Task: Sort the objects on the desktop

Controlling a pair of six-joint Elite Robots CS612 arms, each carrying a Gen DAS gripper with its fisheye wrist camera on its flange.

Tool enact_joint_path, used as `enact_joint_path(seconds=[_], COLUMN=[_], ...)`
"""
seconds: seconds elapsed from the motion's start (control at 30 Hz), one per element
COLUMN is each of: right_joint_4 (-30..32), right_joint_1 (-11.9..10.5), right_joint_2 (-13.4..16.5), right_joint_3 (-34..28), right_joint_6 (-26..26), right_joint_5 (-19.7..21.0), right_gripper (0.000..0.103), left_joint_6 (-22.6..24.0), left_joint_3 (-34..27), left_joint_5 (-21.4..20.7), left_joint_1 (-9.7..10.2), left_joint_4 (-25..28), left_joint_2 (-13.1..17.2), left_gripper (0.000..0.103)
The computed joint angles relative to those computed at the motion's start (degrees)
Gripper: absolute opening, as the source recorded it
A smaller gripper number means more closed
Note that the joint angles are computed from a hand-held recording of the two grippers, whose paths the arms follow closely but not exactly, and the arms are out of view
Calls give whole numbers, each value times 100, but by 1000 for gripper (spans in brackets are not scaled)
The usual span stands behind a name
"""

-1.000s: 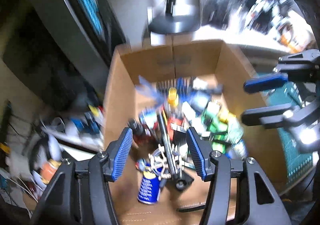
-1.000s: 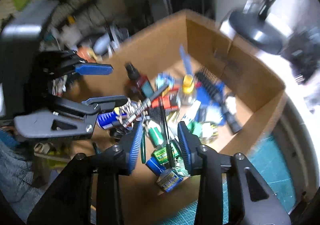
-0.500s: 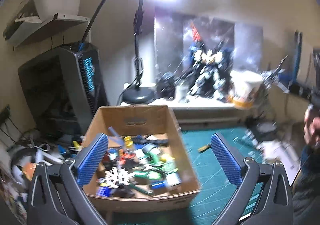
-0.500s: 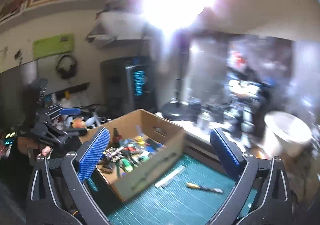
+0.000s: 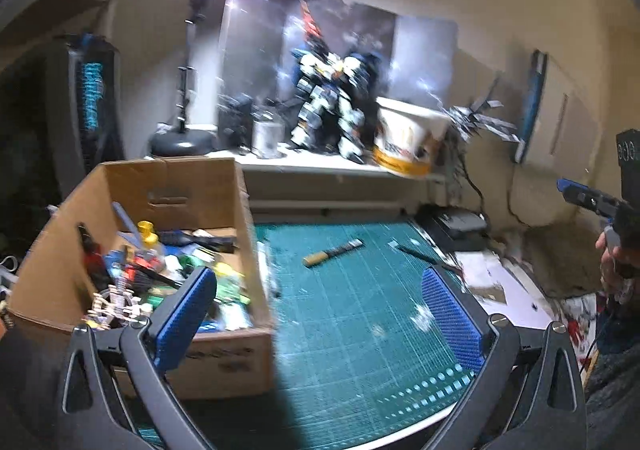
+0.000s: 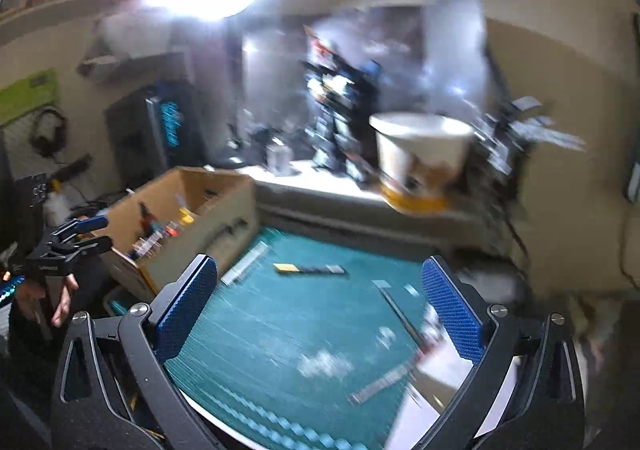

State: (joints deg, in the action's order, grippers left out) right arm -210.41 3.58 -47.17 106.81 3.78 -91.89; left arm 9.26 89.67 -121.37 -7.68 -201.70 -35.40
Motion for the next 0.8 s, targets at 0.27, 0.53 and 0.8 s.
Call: enact_joint_path(seconds=[0.27, 0.53, 0.8], right_joint_4=[-155, -284, -553], right_joint_1=[-185, -251, -198], right_joint_2=[91, 135, 194], right_joint_3=[345, 432, 516], right_joint_6=[805, 970, 1014], right_joint_5=[-264, -212, -261], right_gripper=[103, 103, 103], left_joint_6=[35, 382, 398], left_joint_3=[6, -56, 13], left_joint_5=[-131, 277, 97], left_joint_1=[-240, -490, -548], left_joint_4=[-400, -555, -478], left_joint_2=[188, 202, 307], left_gripper=[103, 103, 103])
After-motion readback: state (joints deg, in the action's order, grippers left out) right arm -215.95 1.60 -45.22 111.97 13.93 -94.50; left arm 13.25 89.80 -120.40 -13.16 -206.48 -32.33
